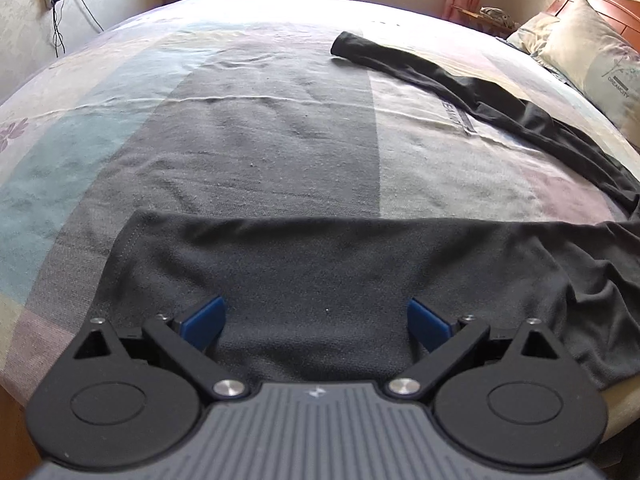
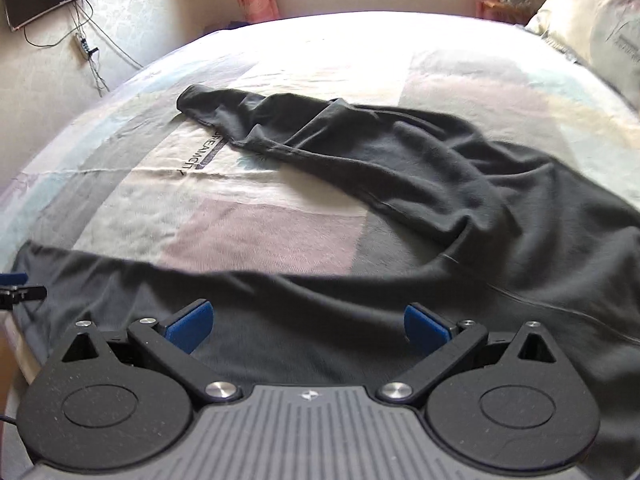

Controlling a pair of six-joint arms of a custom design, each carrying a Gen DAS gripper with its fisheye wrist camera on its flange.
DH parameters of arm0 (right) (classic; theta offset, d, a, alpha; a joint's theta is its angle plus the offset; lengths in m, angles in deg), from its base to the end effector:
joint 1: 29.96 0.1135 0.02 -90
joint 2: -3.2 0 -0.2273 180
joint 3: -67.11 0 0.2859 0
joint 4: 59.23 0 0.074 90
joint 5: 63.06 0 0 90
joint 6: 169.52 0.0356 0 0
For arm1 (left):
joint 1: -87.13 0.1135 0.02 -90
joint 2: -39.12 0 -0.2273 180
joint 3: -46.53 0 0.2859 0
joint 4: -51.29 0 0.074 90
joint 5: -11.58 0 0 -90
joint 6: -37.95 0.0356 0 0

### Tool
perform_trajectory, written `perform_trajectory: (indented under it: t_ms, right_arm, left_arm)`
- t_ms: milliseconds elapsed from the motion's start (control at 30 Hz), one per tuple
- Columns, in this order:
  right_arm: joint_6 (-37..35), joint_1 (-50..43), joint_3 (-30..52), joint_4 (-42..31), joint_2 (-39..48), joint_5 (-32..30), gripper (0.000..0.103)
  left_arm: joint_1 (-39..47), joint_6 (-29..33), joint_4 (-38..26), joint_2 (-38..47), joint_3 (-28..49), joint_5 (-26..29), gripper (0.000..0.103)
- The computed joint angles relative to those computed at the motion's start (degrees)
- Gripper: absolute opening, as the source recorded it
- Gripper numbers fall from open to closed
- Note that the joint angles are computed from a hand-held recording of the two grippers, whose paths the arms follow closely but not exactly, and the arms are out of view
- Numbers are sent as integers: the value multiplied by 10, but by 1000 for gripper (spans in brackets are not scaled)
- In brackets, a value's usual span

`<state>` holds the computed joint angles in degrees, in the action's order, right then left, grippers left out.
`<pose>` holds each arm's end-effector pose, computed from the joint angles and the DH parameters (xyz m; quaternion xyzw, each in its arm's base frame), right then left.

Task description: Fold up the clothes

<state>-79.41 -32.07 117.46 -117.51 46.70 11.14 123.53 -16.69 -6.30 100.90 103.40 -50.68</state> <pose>0.2067 0.0021 0.2194 -0.0273 0.9356 0.1240 0.3293 0.2079 0.1327 0.1957 0.0484 0.9435 -0.0534 0.3234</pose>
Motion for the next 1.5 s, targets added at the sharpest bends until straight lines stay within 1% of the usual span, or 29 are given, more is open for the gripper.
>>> perform_trajectory:
  t_ms: [33, 167, 233, 333, 367, 533, 600, 700, 833, 900, 967, 1033, 1100, 1167, 1233, 1300, 1367, 1433, 1500]
  right_arm:
    - [0, -1, 4, 14, 27, -6, 103]
    - [5, 6, 7, 104, 108, 10, 103]
    - [3, 1, 27, 140, 158, 12, 103]
    - [23, -8, 87, 121, 218, 11, 103]
    - [28, -6, 98, 106, 216, 23, 103]
    - [21, 10, 53, 37, 68, 61, 103]
    - [21, 22, 34, 15, 47, 89, 103]
    - [21, 26, 18, 25, 84, 131, 103]
    - [20, 8, 12, 115, 129, 135, 103]
    - [31, 3, 53, 108, 179, 136, 103]
    - [34, 2, 84, 78, 199, 132, 103]
    - [32, -1, 75, 45, 153, 117, 103]
    - [31, 1, 55, 7, 86, 91, 103]
    - [28, -7, 37, -48, 13, 45, 103]
    - [31, -14, 22, -95, -48, -16, 103]
    - [44, -2, 12, -126, -82, -61, 103]
    - [67, 29, 2, -133, -99, -79, 103]
    - [105, 78, -9, -122, -109, -67, 103]
    - [116, 98, -21, -120, -112, -56, 103]
  left_arm:
    - [0, -1, 0, 0, 0, 0, 98]
    - [-3, -4, 2, -4, -3, -7, 99]
    - [-7, -6, 3, -5, -3, -12, 99]
    - [-6, -5, 1, -6, -3, -13, 99]
    - [-4, -5, 1, -7, -4, -11, 99]
    - [-1, -1, 7, -14, -13, -7, 100]
    - [-1, -2, 10, -16, -15, -6, 101]
    - [-1, -4, 12, -17, -18, -5, 102]
    - [-1, -8, 14, -15, -18, -4, 102]
    - [-2, -5, 16, -16, -19, -5, 102]
    - [-3, 0, 13, -18, -18, -7, 102]
    - [-1, 1, 6, -23, -16, -12, 102]
    - [1, 1, 2, -42, -20, -18, 102]
    - [5, 15, -4, -67, -29, -16, 102]
    - [6, 39, -12, -86, -37, -11, 102]
    - [3, 56, -21, -88, -41, -13, 102]
    - [2, 59, -26, -79, -42, -21, 102]
    - [15, 53, -26, -70, -41, -17, 102]
    - [28, 46, -25, -64, -39, -21, 103]
